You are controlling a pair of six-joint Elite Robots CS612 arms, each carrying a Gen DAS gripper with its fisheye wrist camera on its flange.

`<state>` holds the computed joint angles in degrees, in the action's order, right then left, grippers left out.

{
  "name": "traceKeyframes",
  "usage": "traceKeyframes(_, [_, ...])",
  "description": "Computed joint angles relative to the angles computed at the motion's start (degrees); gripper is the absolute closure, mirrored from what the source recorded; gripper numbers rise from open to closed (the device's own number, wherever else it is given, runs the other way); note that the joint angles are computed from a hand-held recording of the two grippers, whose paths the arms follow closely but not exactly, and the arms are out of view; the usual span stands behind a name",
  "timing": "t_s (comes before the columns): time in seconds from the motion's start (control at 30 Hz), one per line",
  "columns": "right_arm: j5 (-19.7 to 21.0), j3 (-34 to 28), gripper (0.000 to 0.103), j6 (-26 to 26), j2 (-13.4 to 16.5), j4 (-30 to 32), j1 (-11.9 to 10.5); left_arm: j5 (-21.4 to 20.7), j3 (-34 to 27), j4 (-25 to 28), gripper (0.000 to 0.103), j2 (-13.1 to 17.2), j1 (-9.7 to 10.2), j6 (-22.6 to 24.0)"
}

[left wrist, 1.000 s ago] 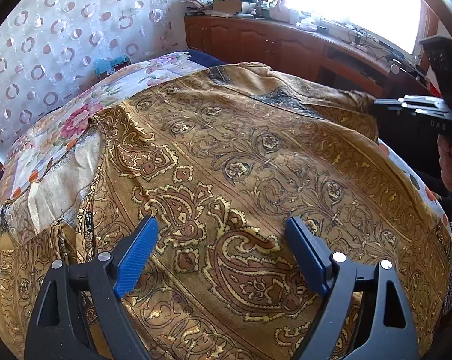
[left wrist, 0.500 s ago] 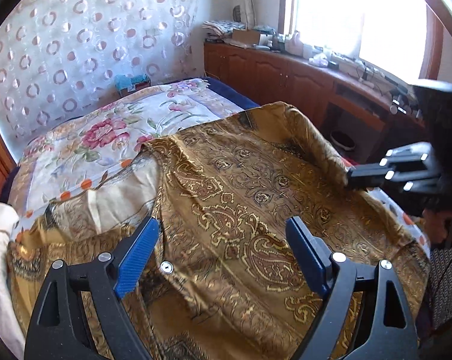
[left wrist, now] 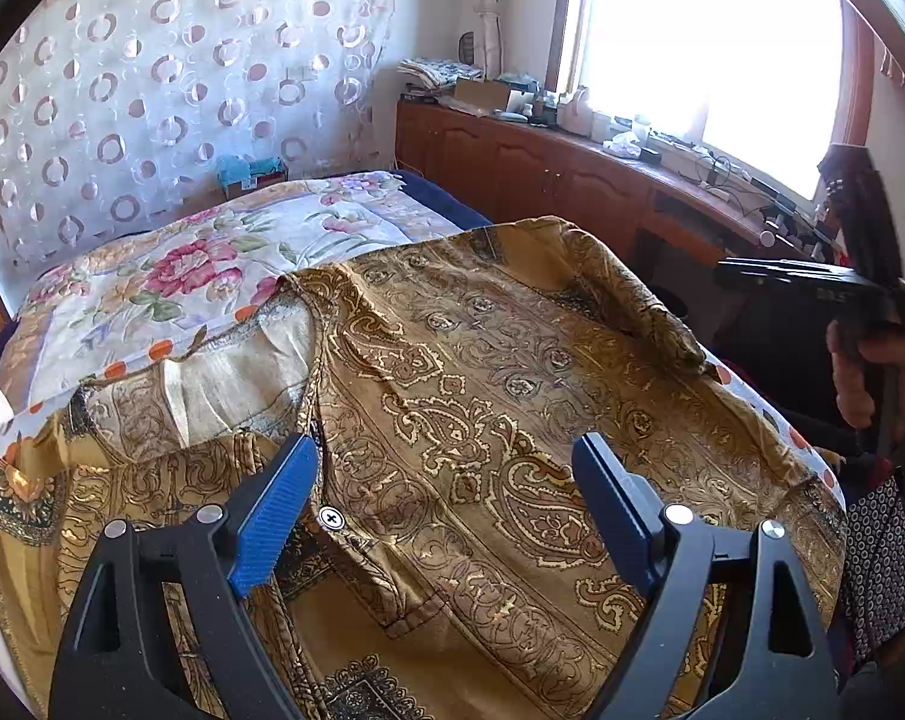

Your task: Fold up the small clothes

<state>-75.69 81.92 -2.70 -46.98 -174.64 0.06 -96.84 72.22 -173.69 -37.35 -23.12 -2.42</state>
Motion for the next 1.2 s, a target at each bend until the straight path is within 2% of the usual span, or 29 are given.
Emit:
traceKeyframes(0.17, [-3.5, -4.5, 0.053, 2.7, 3.0, 5.9, 0.3, 0.6, 0.4, 0.1, 0.016, 0.0, -0.03, 0.5])
traceKeyframes(0.43, [-1.2, -11.3, 0.053, 6.9, 6.2, 16.5, -0.3, -0.3, 0.6, 0.4, 0.016, -0.1, 0.13, 0.5])
traceKeyframes(0.67, [2.9, -15.9, 0.053, 8.6, 8.8, 19.3, -1.3, -0.5, 0.5, 1.0, 0.016, 0.0, -0.01, 0.9])
traceKeyframes(0.7, [3.7, -16.3, 0.056, 8.6, 9.0, 19.5, -1.5, -0.4, 0.5, 1.0, 0.016, 0.0, -0.06, 0.9])
traceKeyframes(0.73, [4.1, -16.3, 0.061, 8.6, 9.2, 19.2, -1.5, -0.3, 0.6, 0.9, 0.016, 0.0, -0.07, 0.9])
traceKeyframes(0.77, [5.1, -16.2, 0.076, 8.5, 9.4, 18.5, -1.6, -0.3, 0.6, 0.9, 0.016, 0.0, -0.07, 0.9])
traceKeyframes(0.8, [5.4, -16.0, 0.086, 8.0, 9.4, 17.8, -1.7, -0.3, 0.6, 0.9, 0.016, 0.0, -0.10, 0.8])
traceKeyframes(0.87, [1.6, -15.3, 0.096, 5.5, 8.9, 16.1, -1.0, -0.3, 0.5, 0.9, 0.016, 0.0, -0.07, 0.6])
traceKeyframes(1.0, [-1.9, -13.3, 0.097, 0.8, 7.7, 10.7, -0.1, 0.5, 0.6, 0.3, 0.016, 0.1, -0.05, 0.3])
traceKeyframes(1.1, [0.4, -12.2, 0.097, -0.5, 6.5, 7.7, 0.2, 1.6, 0.8, -0.5, 0.016, 0.1, -0.08, -0.2])
traceKeyframes(1.2, [5.1, -11.6, 0.097, -2.6, 5.6, 6.0, 0.6, 3.4, 1.1, -2.2, 0.016, 0.1, -0.07, -1.0])
